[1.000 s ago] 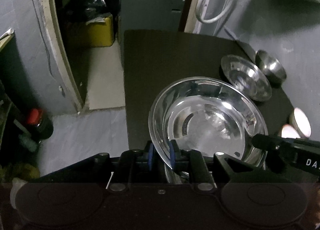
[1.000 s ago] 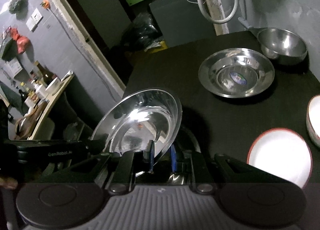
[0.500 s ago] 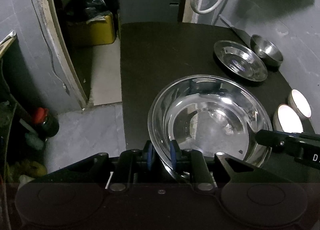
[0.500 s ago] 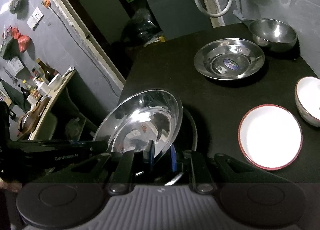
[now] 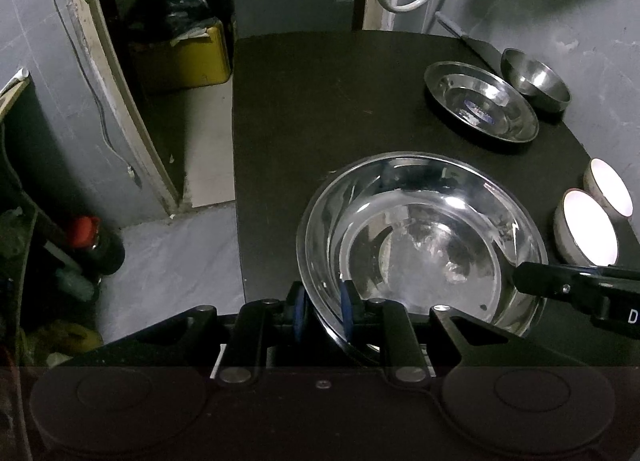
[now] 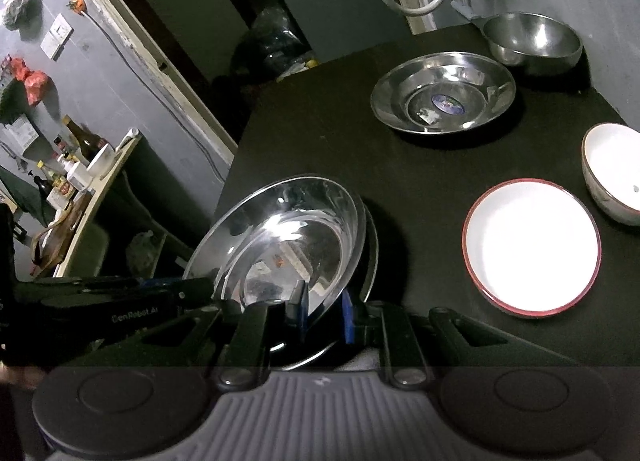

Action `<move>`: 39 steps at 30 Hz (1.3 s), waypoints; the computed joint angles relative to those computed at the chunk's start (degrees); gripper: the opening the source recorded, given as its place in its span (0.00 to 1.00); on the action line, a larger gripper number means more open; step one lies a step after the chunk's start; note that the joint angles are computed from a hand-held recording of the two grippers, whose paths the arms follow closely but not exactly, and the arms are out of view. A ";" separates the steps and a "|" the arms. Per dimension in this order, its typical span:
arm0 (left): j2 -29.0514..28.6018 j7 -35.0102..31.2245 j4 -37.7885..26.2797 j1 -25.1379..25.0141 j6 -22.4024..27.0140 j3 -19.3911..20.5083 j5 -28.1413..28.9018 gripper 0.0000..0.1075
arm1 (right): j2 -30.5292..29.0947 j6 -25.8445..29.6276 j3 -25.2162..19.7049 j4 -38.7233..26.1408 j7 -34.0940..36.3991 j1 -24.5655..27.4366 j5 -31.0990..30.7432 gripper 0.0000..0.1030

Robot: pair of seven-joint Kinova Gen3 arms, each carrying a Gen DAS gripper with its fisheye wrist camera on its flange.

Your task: Organize plates and bowls

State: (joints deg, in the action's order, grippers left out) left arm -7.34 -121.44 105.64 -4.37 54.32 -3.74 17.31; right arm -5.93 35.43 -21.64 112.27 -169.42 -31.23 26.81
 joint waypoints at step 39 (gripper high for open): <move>1.87 -8.57 3.03 4.59 -23.57 1.87 15.75 0.95 | -0.61 13.35 -3.79 -0.54 -18.71 -0.10 22.75 1.00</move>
State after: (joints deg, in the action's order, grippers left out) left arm -5.47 -130.02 108.67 0.21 30.75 -1.87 33.06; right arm -6.55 48.78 -25.43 111.72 -188.13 -31.33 49.56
